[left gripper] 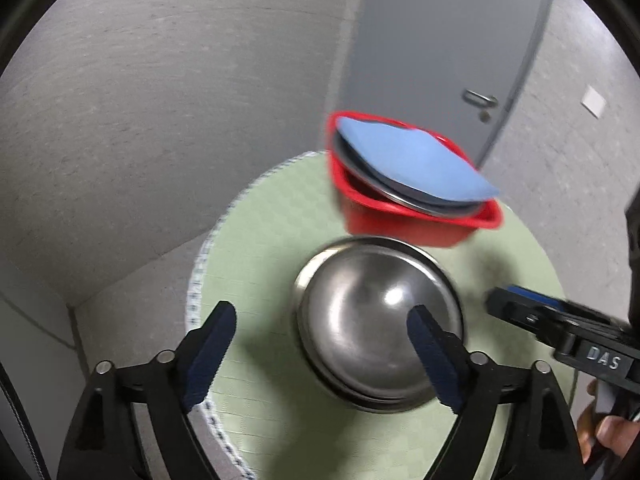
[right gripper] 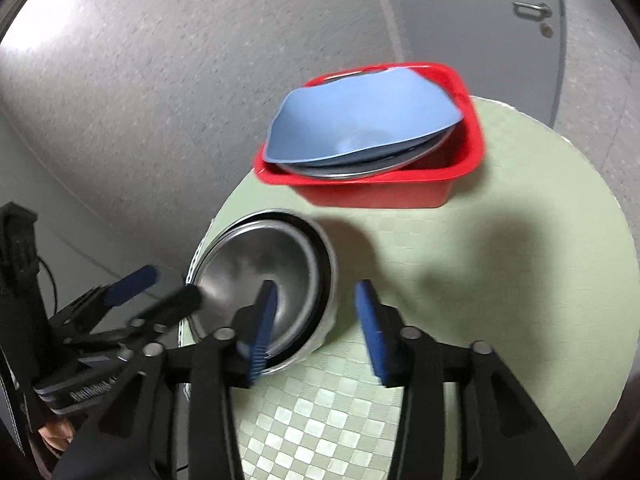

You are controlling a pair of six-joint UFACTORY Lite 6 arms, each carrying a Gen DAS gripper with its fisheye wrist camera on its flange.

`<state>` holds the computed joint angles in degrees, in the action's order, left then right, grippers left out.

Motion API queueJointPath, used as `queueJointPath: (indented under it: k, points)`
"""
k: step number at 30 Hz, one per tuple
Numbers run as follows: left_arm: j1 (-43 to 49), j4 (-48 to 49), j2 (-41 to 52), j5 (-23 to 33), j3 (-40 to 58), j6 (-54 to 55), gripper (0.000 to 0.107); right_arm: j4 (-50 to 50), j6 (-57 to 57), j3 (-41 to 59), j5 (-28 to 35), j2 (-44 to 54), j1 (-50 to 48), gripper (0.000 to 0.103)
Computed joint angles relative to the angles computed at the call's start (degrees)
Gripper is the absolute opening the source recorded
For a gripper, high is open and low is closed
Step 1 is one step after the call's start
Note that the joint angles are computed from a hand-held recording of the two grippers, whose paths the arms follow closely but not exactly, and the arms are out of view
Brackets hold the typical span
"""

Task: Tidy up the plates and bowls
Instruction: 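Grasp the rim of the nested steel bowl stack with both grippers, then carry the bowl stack with both grippers onto the blue plate in the basin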

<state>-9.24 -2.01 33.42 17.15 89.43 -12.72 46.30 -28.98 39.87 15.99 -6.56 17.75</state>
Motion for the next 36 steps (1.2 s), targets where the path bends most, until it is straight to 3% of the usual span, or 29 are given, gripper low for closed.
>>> queueJointPath:
  k: [4,16,19,21,24,32,36]
  points:
    - [2.44,-2.12,1.39,0.25,-0.92,-0.75,0.088,8.88,-7.78,-1.66,0.29,0.94,-1.88,0.063]
    - [3.94,-15.36,11.71,5.94,8.87,10.10,0.087,33.47,-26.50,1.47,2.59,13.92,0.35,0.063]
    - [4.23,-18.64,16.13,7.72,13.80,13.82,0.072,36.99,-29.52,2.98,3.09,16.89,0.98,0.063]
    - [4.75,-23.48,18.11,9.94,16.24,18.93,0.055,38.64,-30.82,4.07,3.75,18.70,1.10,0.063]
    - [4.92,-27.02,18.98,10.96,17.76,23.57,0.038,38.41,-30.19,5.42,4.02,20.43,1.33,0.052]
    - [2.63,-19.96,16.32,9.19,15.03,17.63,0.032,37.69,-29.35,3.65,4.78,17.94,0.27,0.048]
    - [1.31,-19.83,10.77,7.43,10.64,17.06,0.032,30.65,-22.17,2.18,5.18,11.89,-0.16,0.048]
